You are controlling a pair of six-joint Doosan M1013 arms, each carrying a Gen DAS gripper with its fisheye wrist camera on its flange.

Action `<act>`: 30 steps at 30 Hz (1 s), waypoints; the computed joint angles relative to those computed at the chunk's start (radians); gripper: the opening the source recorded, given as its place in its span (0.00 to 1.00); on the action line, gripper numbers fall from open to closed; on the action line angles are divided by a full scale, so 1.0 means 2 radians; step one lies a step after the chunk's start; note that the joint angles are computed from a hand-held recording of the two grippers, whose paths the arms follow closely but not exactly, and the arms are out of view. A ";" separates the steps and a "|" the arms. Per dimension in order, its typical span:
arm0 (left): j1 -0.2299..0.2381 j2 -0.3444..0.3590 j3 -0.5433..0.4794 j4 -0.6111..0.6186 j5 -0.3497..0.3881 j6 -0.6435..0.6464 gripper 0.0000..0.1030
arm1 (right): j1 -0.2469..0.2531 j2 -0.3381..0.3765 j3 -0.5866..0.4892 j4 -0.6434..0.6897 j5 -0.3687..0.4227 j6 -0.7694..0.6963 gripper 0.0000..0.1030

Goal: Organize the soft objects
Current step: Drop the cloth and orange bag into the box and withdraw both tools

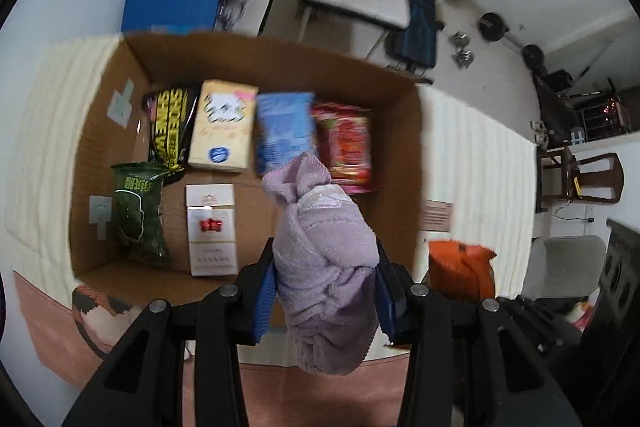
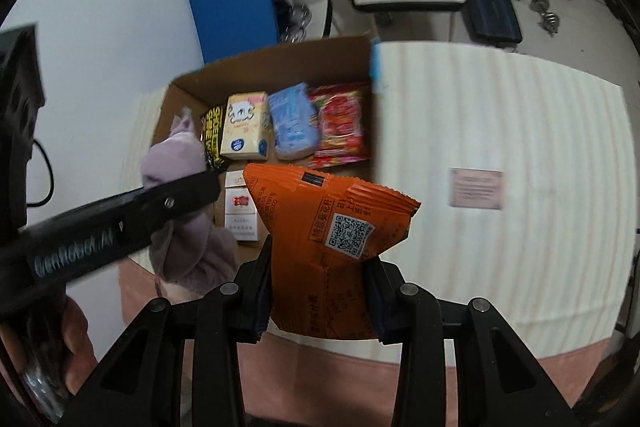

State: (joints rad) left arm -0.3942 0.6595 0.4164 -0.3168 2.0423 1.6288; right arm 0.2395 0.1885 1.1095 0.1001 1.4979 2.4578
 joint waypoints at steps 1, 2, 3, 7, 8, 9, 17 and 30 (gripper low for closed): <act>0.002 0.016 -0.016 -0.003 0.014 -0.008 0.38 | -0.001 0.009 -0.003 0.008 0.001 -0.003 0.40; 0.003 0.019 -0.015 0.000 0.018 -0.008 0.38 | -0.002 0.017 -0.007 0.013 0.004 -0.003 0.40; 0.003 0.028 -0.024 0.000 0.024 -0.009 0.38 | -0.002 0.025 -0.009 0.015 0.008 -0.004 0.40; 0.005 0.060 -0.053 -0.015 0.058 -0.024 0.38 | -0.004 0.047 -0.006 0.019 0.018 -0.004 0.40; 0.006 0.064 -0.053 -0.018 0.066 -0.029 0.38 | -0.005 0.049 0.001 0.020 0.015 -0.005 0.40; 0.006 0.067 -0.052 -0.023 0.069 -0.032 0.38 | -0.006 0.052 0.003 0.021 0.013 -0.004 0.40; 0.004 0.079 -0.046 -0.011 0.098 -0.031 0.41 | -0.010 0.067 0.010 0.030 0.030 0.005 0.42; 0.006 0.032 -0.013 0.036 0.028 0.043 0.94 | 0.004 0.079 -0.033 -0.024 0.066 0.015 0.73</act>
